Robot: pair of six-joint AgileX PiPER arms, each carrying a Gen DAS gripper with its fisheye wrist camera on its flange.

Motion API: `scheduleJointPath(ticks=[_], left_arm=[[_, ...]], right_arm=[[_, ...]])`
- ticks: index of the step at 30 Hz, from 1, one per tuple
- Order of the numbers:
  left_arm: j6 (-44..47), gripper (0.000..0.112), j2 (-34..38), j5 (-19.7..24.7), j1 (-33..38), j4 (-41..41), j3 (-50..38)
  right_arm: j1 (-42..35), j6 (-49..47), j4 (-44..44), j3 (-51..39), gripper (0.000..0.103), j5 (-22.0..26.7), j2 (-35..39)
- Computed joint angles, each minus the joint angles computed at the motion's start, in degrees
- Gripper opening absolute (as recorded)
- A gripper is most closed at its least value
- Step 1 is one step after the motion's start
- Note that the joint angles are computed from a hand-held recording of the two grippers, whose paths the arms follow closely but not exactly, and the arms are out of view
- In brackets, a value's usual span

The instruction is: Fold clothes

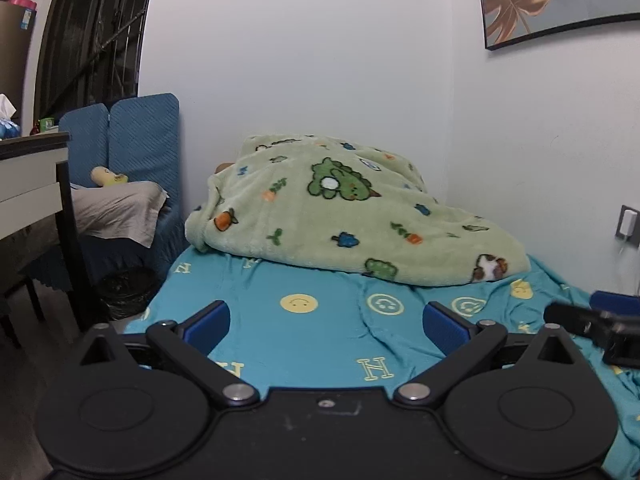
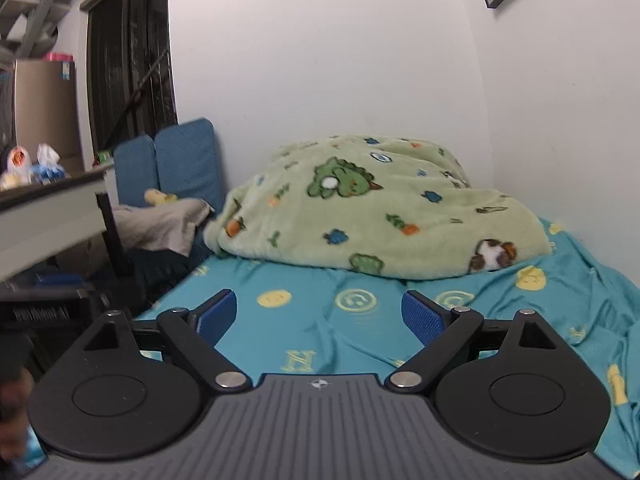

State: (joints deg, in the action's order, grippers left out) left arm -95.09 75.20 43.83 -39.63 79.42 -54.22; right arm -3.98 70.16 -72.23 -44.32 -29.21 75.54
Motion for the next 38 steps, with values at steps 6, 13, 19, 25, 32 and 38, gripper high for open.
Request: scheduleJointPath(ticks=[6, 13, 19, 25, 32, 38], left_arm=[[1.31, 0.103, 0.74, -2.06, 1.65, -1.98, -0.05], [2.15, 0.103, 0.37, -1.17, 1.03, -2.8, 0.0], [2.54, 0.103, -0.31, -0.8, 0.56, -3.91, 0.16], [2.84, 0.103, 0.0, 0.07, 0.38, -4.78, -0.35], [3.67, 0.103, 0.13, -0.21, 0.78, -6.54, -0.93], [3.13, 0.103, -0.11, 0.2, 0.56, -6.77, -0.96]], right_arm=[[-0.42, 2.71, -1.34, -0.9, 0.091, 0.54, 1.57], [1.57, 1.82, -1.08, -0.42, 0.092, 2.99, 0.67], [2.07, 3.64, -2.52, -0.27, 0.092, 3.46, -0.02], [2.26, 5.73, -4.46, -0.51, 0.092, 4.06, -0.22], [1.97, 5.68, -4.15, -0.88, 0.092, 4.01, 0.42], [2.9, 5.35, -3.2, -0.5, 0.092, 4.95, 0.19]])
